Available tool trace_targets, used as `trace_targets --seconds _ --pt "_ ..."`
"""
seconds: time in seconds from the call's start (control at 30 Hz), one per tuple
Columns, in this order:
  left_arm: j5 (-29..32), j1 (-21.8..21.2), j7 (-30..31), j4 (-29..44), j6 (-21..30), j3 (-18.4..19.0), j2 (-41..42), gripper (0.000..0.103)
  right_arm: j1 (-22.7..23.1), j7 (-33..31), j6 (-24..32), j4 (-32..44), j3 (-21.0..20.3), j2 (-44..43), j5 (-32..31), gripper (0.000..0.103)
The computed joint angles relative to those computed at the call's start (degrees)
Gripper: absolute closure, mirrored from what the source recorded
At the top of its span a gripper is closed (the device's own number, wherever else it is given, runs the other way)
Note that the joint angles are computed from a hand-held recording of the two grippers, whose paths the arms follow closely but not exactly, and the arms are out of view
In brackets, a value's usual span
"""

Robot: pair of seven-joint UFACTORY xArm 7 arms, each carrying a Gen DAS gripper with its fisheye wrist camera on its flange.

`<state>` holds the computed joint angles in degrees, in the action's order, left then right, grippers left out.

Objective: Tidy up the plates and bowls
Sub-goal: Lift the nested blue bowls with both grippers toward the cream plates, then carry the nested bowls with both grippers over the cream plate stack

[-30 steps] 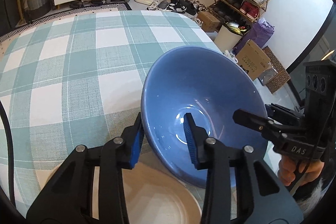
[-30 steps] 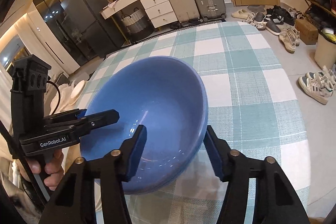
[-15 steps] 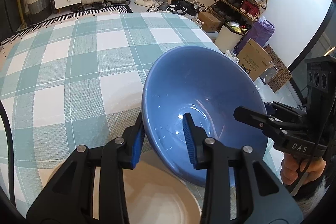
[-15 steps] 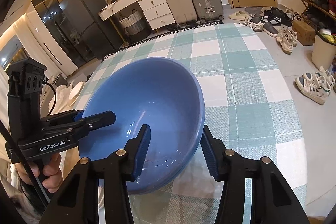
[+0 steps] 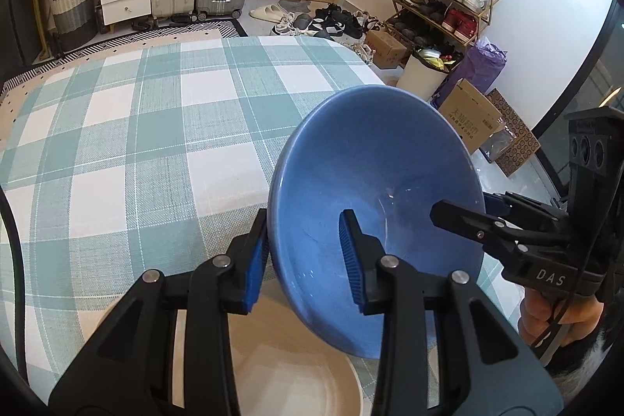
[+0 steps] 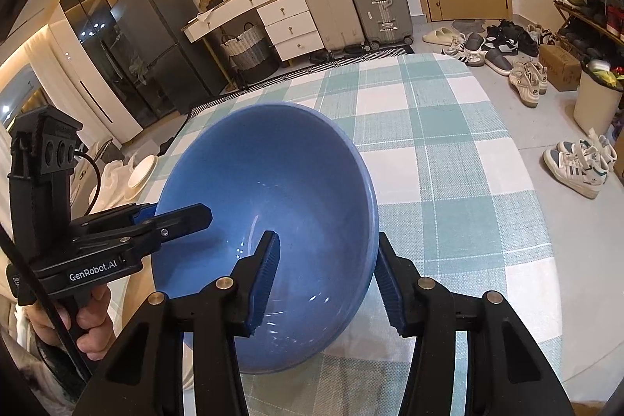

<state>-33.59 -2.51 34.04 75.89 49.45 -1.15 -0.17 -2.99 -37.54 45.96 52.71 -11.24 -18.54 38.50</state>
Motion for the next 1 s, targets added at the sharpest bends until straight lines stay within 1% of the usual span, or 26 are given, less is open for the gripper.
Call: trace_targets --seconds 0.33,0.67,1.0 --pt "-0.4 0.0 0.2 -1.0 -0.3 0.2 -0.9 0.071 0.1 0.0 -0.7 -0.7 -0.1 -0.3 0.4 0.053" --pt "-0.6 -0.5 -0.2 -3.1 -2.4 0.3 -1.5 0.071 1.6 -4.4 -2.9 -2.6 -1.3 -0.9 5.9 0.053" --pt "-1.1 -0.5 -0.5 -3.9 -5.1 -0.1 0.2 0.071 2.4 -7.5 -7.0 -4.2 -0.7 -0.8 8.8 0.053"
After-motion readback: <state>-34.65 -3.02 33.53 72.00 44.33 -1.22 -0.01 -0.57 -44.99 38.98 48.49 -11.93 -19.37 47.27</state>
